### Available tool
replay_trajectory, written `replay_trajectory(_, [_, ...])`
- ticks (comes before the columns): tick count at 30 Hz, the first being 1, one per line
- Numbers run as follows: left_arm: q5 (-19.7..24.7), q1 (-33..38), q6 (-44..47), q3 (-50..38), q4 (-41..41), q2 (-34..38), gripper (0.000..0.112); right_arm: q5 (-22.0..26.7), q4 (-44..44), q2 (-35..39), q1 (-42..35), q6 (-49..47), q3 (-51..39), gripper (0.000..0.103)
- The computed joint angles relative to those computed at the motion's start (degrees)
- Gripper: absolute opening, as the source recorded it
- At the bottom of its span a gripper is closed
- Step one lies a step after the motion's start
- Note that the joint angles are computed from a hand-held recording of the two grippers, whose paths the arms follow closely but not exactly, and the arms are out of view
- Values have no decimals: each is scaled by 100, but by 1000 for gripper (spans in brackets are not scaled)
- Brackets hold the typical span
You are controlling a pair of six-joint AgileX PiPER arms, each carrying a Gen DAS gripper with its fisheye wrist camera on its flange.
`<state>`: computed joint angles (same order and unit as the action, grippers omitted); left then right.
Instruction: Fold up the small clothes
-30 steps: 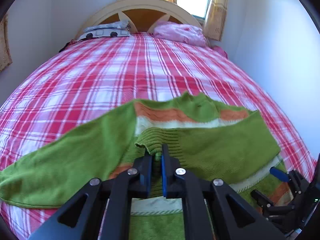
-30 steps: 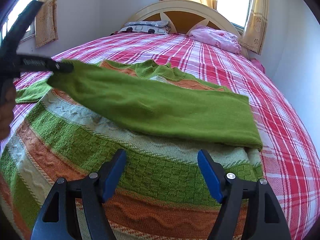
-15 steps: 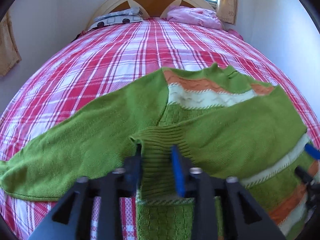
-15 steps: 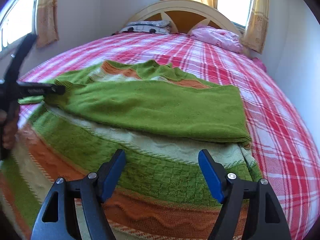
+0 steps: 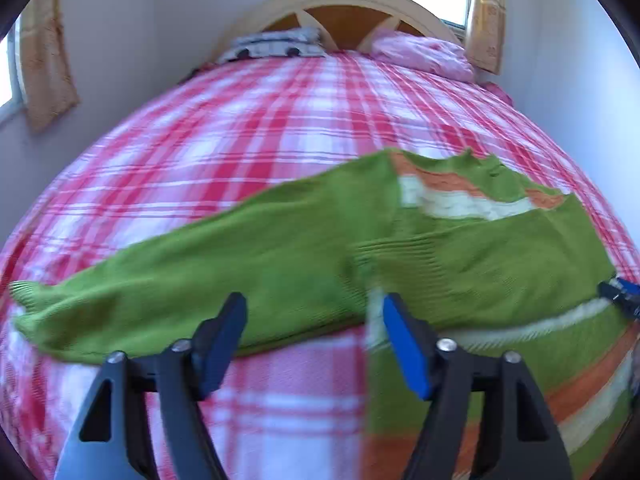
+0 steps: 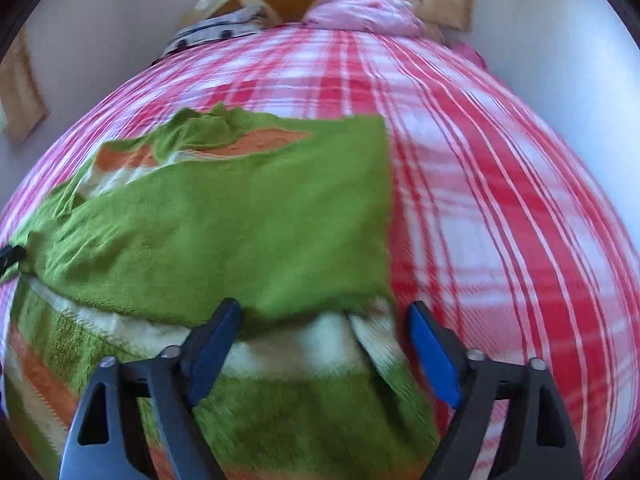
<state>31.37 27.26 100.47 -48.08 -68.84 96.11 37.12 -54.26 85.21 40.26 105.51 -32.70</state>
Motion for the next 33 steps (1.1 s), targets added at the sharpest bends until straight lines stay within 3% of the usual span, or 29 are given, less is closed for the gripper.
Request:
replay_trajectory(3, [75,532,363,-126,-55,64,75,1127,-83,-65,669,223,-333,88])
replay_trajectory(5, [-129,823,638,-276,-280,183,77,1417,-422,-79,934,361,-494,88])
replay_trajectory(7, [-280,1020,581,-536,-308,401,85,1204,-933,-71,994,599,-517,88])
replay_trajectory(11, [-599,1351,-97,-1264,-12,1035,86,-253,-1450,233,297,735,-457,88])
replay_trajectory(13, [-870,1449,-732,-1636,414,1336,86,-490,-1124,502,-5,623,-458,87])
replay_trajectory(15, [-960,1572,-1225,-1923,773,1583,86,-920,-1445,483,-208,960,-160,85])
replay_trajectory(16, [-964,1627,-1714,-2135,1147,1733,86,-842,-1481,446,-130,946,-122,84])
replay_trajectory(18, [-740,1827,-2579,-2579,1782,2023,86,-529,-1196,586,79,569,-291,84])
replay_trajectory(21, [-324,2055,-3383,-3099,2276,2335,86,-380,-1359,633,230,796,-236,85])
replay_trajectory(29, [465,2283,-4042,-3867,2209,2806,86,-228,-1494,690,373,984,-231,85])
replay_trajectory(33, [1092,2344,-4743,-4553,2284,3187,77,-11,-1436,759,522,974,-297,86])
